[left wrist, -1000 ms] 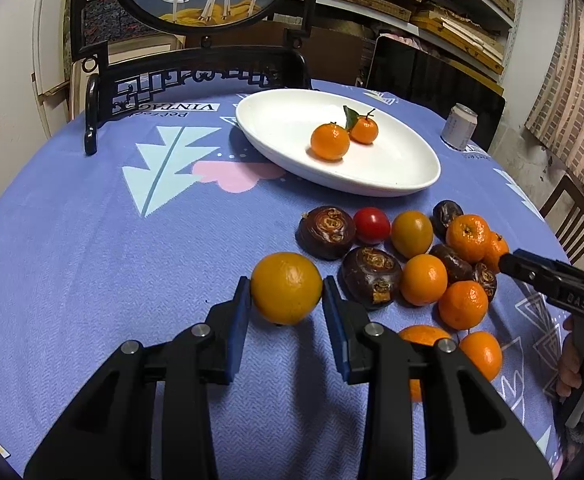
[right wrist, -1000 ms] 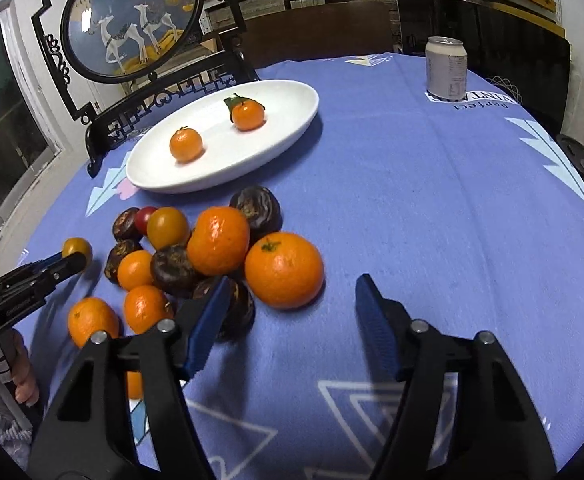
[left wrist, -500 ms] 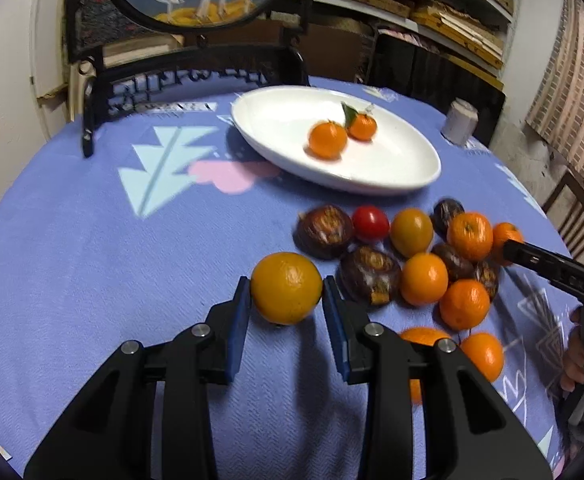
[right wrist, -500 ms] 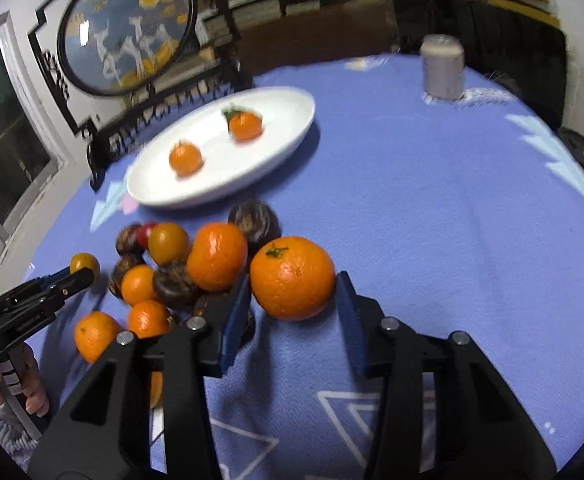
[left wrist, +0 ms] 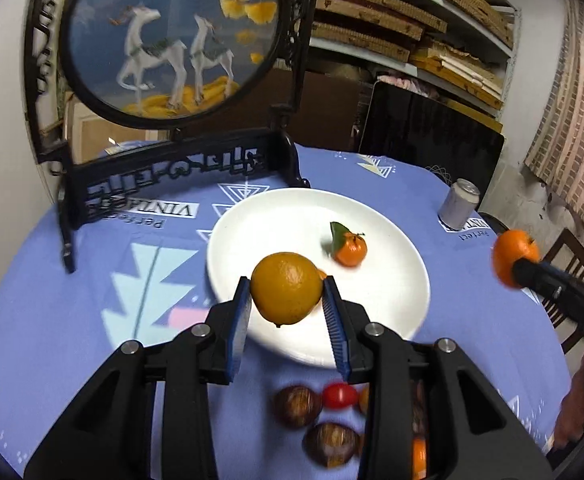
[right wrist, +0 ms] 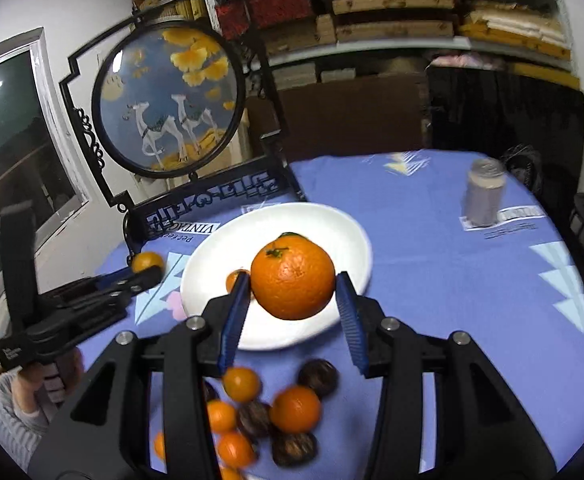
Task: Organize fruits
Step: 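Place both held fruits on the white plate and open both tools, then grasp a dark water chestnut with the left tool while the right tool grasps a mandarin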
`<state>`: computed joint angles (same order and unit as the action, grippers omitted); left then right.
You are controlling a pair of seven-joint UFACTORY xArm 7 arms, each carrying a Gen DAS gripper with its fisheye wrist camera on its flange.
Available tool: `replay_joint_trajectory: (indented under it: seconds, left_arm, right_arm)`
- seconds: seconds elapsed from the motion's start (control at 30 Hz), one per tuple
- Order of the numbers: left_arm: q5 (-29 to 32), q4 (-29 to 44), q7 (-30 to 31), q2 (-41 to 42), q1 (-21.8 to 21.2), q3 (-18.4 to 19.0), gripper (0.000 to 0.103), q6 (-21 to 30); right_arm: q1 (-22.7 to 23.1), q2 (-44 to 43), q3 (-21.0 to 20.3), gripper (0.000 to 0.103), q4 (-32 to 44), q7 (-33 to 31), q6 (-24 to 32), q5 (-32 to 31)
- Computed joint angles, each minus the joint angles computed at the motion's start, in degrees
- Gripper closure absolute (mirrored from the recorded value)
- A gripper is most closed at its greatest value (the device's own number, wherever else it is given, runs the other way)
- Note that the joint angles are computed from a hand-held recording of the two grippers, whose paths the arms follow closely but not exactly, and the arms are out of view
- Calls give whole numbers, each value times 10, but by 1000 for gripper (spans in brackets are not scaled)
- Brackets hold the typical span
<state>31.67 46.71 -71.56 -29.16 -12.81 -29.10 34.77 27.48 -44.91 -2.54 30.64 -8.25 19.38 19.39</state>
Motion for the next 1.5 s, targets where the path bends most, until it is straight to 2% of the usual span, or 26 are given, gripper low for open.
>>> replay_joint_trajectory:
  seconds: [0.1, 0.17, 0.27, 0.43, 0.47, 0.5, 0.53, 0.63, 0.73, 0.77, 0.93, 0.97, 1.23, 1.4, 1.5]
  left_arm:
    - [24, 18, -9, 51, 23, 1, 67, -14]
    - [33, 24, -12, 86, 24, 17, 67, -31]
    - [45, 33, -11, 125, 14, 43, 67, -45]
    - [58, 43, -2, 168, -11, 83, 67, -59]
    - [58, 44, -1, 172, -17, 89, 67, -59]
    - [58, 45, 0, 175, -22, 94, 67, -57]
    - [61, 47, -3, 176, -25, 96, 66, -54]
    - [79, 46, -23, 162, -30, 98, 65, -48]
    - [87, 42, -39, 140, -31, 93, 51, -41]
    - [92, 39, -48, 128, -30, 87, 50, -36]
    - [81, 4, -54, 54, -36, 56, 47, -3]
    - [77, -5, -60, 40, -35, 47, 44, 2]
    - [-16, -98, -76, -75, -67, -8, 40, 40]
    - [-31, -94, -65, -56, -63, -32, 39, 48]
    - [-26, -83, -56, -29, -62, -36, 39, 50]
  right_arm:
    - [14, 80, 1, 58, 27, -5, -21, 4]
    - [23, 122, -4, 58, 42, -15, -22, 10]
    - [23, 182, -5, 58, 70, -37, -12, 21]
    - [2, 225, 14, 57, 90, -56, -2, 39]
    - [-1, 228, 17, 56, 90, -59, -3, 44]
    - [-1, 227, 18, 47, 88, -66, -6, 52]
    - [-4, 226, 21, 42, 89, -69, -10, 54]
    - [-10, 209, 28, 40, 80, -71, -22, 53]
    - [-5, 180, 22, 40, 72, -74, -21, 61]
    - [-4, 169, 20, 40, 69, -75, -19, 62]
    - [0, 83, 19, 34, 32, -62, -10, 53]
    - [3, 63, 19, 33, 21, -58, -7, 51]
    - [-4, -104, 25, 25, -82, -9, 28, 16]
    - [-13, -191, 23, 19, -143, 18, 49, -10]
    - [-10, -187, 11, 19, -146, 21, 53, -19]
